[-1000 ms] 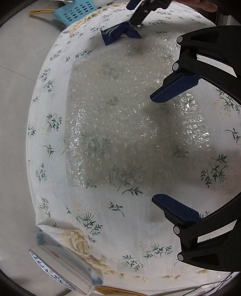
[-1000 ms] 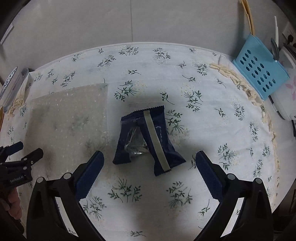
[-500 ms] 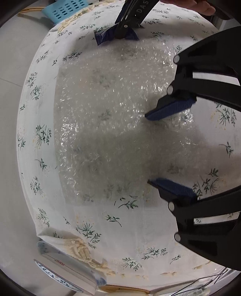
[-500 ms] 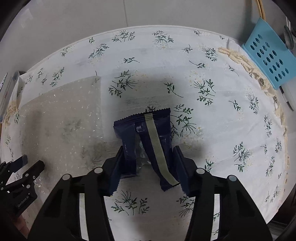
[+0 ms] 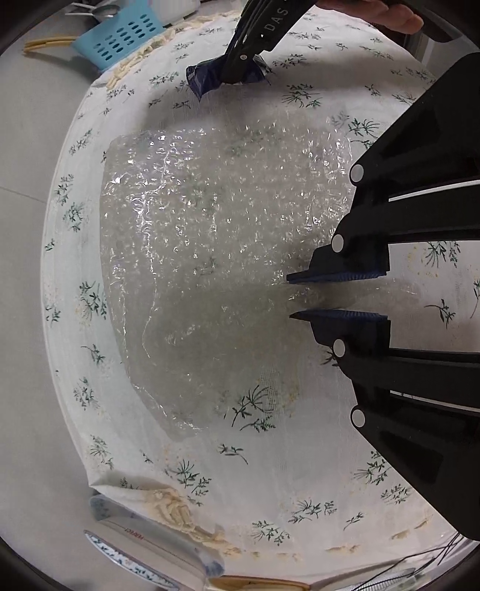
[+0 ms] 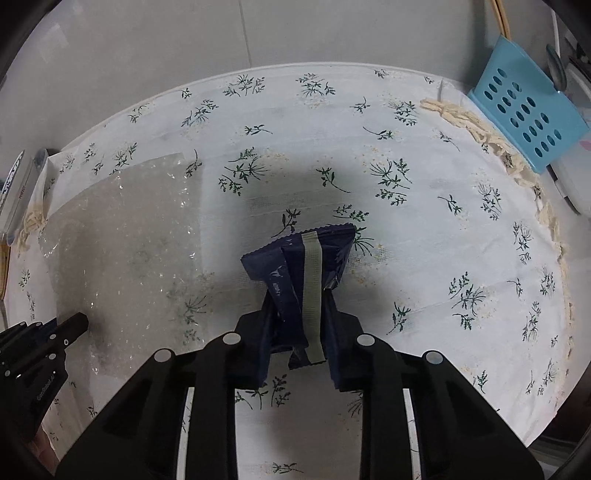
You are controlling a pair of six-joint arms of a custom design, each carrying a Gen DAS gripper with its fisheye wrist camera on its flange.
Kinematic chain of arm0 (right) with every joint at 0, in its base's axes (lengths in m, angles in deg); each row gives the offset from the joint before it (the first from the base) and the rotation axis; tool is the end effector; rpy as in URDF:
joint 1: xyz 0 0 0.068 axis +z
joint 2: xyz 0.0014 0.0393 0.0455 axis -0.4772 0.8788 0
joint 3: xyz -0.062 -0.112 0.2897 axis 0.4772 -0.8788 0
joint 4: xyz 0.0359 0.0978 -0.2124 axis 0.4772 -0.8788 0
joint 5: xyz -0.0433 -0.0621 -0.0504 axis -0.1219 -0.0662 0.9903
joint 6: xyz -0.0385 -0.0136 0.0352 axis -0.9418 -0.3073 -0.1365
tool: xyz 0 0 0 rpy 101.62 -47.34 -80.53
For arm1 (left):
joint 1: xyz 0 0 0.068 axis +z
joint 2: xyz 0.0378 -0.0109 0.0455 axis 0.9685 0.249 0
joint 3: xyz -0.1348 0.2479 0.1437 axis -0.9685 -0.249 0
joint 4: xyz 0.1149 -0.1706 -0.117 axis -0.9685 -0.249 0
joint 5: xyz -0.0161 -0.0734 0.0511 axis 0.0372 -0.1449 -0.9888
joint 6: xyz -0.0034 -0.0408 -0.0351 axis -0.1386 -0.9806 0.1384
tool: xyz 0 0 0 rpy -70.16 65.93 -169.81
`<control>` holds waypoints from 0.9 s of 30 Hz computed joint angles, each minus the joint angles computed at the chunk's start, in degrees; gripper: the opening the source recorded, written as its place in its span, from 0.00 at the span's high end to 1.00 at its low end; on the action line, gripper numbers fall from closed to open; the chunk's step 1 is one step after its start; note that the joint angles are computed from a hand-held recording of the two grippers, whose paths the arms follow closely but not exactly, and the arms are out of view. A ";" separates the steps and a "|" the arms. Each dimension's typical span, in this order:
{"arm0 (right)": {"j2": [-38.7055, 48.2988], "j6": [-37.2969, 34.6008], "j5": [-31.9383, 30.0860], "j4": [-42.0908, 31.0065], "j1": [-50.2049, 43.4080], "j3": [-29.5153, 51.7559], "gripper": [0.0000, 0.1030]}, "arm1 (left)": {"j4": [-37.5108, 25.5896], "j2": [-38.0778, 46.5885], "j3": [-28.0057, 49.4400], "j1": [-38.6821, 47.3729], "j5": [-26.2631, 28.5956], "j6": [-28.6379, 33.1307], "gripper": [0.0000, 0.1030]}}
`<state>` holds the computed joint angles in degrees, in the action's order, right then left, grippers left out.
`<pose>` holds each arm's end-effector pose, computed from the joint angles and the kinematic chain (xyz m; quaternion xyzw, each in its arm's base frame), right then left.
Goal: Collect trash
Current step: 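Lift the bubble wrap and navy bag and carry both over the black bin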
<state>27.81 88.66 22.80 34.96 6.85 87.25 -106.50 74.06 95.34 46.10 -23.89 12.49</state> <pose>0.2538 0.1706 0.2732 0.1207 0.9810 -0.0093 0.1518 0.2890 -0.1622 0.2708 0.1357 0.9838 -0.0294 0.1136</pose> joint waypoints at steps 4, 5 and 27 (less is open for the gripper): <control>-2.78 2.70 2.34 -2.49 3.29 0.49 0.78 | -0.15 -3.29 -1.66 1.25 1.64 0.91 0.89; -3.06 3.14 2.65 -3.24 3.80 1.13 0.78 | -0.28 -4.20 -2.06 1.27 1.73 0.79 0.89; -14.17 16.89 12.46 -22.83 22.20 7.85 0.78 | -8.54 -23.69 -5.82 -2.43 1.91 -3.08 0.89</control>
<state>13.64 105.55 35.26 12.13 29.05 95.10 -115.04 50.36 89.52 43.67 -21.98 9.41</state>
